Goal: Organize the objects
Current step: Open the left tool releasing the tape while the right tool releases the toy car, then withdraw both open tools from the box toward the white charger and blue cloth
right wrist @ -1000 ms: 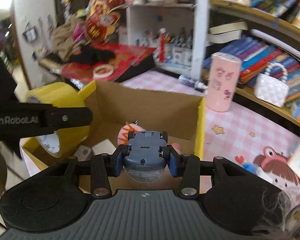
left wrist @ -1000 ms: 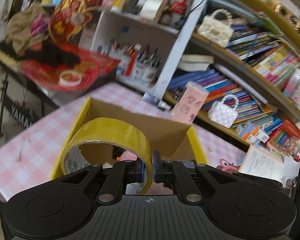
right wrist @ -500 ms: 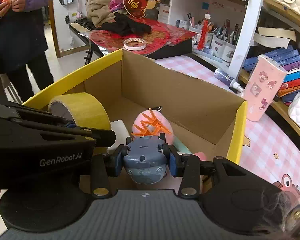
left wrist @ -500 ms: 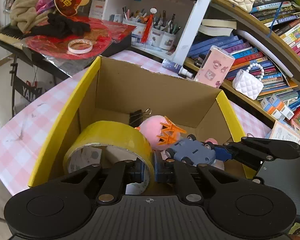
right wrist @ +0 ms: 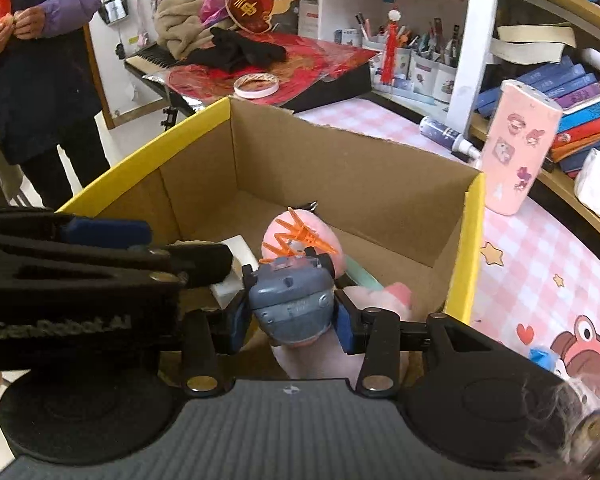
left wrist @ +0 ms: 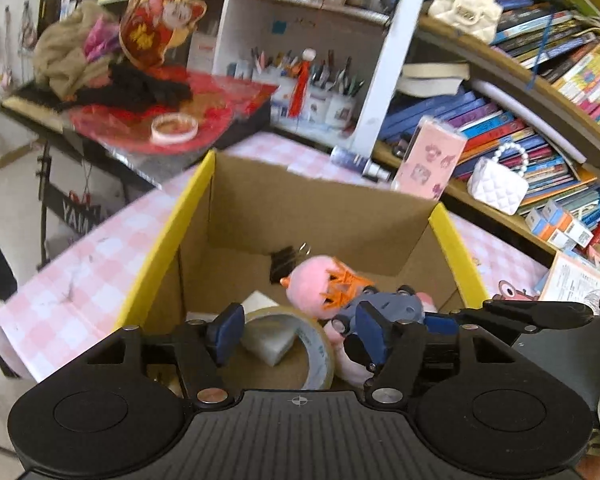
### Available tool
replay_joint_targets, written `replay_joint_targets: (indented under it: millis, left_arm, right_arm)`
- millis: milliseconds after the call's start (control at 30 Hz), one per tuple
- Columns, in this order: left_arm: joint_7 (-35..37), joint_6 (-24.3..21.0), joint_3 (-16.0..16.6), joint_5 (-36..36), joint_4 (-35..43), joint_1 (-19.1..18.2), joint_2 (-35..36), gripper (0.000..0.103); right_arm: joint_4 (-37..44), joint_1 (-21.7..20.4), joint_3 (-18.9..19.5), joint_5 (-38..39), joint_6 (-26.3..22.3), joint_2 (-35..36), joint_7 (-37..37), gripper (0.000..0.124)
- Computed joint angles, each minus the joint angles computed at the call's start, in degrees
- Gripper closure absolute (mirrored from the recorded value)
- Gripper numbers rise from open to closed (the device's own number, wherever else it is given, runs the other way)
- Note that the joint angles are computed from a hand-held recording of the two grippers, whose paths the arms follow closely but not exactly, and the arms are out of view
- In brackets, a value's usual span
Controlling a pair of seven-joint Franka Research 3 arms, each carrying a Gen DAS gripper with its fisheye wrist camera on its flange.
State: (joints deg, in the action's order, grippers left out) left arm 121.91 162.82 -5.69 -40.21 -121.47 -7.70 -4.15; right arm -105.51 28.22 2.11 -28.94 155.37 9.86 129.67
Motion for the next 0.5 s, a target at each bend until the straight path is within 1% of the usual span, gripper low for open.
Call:
replay_joint_targets:
  millis: [100, 133, 167, 200, 267, 300, 367, 500]
  left_arm:
    - [5.48, 3.05, 0.51, -5.31, -1.81, -1.33, -1.92, 0.029]
    - [8.02, 4.32, 1.01, -8.09, -2.48, -2.18, -2.69, 0.028]
    - [10.25, 5.06, 1.62, -10.59, -2.75, -3.03, -3.2, 0.025]
    - [13.23, 5.77, 2.4, -14.03, -3.16, -4.06, -3.94, 0.021]
    - [20.36, 7.1, 4.11, -22.01, -3.8, -6.25, -5.45, 0.018]
    - [23.99, 7.83, 4.85, -26.03, -4.18, -7.15, -6.28, 0.017]
    - [28.39, 8.59, 5.54, -31.27, -4.91, -7.88, -7.8, 0.016]
    - [33.56, 9.74, 6.06, -38.46, -7.45, -8.17, -11.65, 0.016]
  right_arm:
    - [-1.53, 0.86, -0.52, -4.17, -0.09, -1.85, 4.15, 0.082]
    - [-1.96, 0.94, -0.47, -5.79, -0.15, -2.41, 5.72, 0.082]
    - [-2.61, 1.08, -0.44, -8.08, -0.16, -3.16, 7.89, 0.081]
    - [-3.01, 1.1, -0.27, -10.38, -0.37, -3.74, 10.05, 0.078]
    - [-3.93, 1.04, 0.35, -15.39, -1.36, -5.15, 14.93, 0.076]
    - [-4.35, 0.87, 0.82, -17.83, -1.98, -5.84, 17.37, 0.076]
    - [-5.26, 0.34, 1.95, -22.03, -3.38, -7.3, 21.97, 0.075]
    - [-7.5, -0.97, 4.74, -29.06, -7.19, -10.7, 32.01, 0.074]
